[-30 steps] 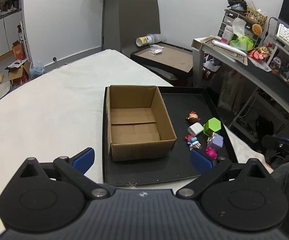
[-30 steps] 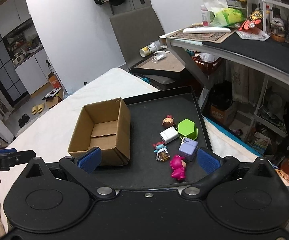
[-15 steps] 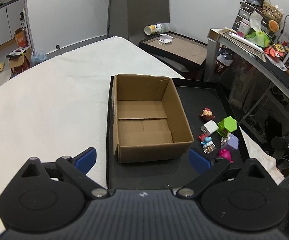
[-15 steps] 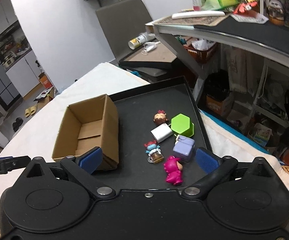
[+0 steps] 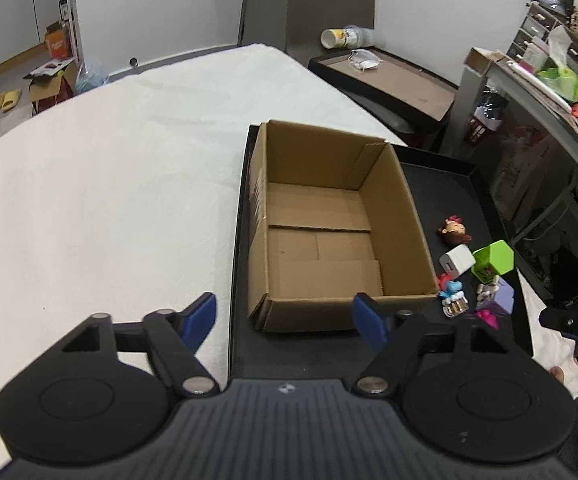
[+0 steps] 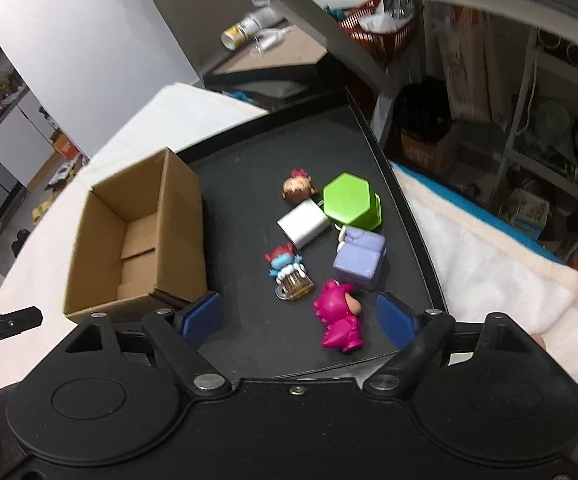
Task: Organize rigid objects
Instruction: 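Move the right gripper down to the magenta dinosaur and close on it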
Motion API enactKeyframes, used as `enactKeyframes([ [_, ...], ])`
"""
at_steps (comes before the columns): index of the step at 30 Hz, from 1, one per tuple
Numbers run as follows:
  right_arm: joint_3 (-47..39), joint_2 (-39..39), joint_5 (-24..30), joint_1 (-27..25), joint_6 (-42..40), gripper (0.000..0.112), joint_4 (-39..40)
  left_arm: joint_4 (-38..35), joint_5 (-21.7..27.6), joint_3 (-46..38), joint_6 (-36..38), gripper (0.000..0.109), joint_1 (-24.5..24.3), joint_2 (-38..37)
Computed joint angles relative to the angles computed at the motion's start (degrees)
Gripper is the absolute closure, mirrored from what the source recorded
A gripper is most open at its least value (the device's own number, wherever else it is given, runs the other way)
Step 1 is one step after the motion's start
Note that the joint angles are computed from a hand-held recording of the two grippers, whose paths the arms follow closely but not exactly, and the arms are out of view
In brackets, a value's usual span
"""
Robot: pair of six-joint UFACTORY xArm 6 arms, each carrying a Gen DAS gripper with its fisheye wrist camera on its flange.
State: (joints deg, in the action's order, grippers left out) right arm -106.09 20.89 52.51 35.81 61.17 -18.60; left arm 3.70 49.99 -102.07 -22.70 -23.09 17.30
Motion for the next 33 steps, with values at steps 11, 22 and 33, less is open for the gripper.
enactKeyframes([
  [11, -6.90, 7.14, 4.13, -1.19, -1.86, 0.029, 3.47, -2.66, 2.46, -5.22, -1.40, 0.056, 1.72, 5.74],
  [22, -13.43, 12.81, 8.14, -2.40, -1.47, 0.031, 4.55, -1.08, 7.13, -12.96, -2.10, 0.062, 1.60, 11.52],
  [33, -26.21, 22.42, 17.14, -3.05, -2.53, 0.031, 7.34, -0.88, 13.84, -22.44, -3.19, 0.072, 1.69, 18.11],
])
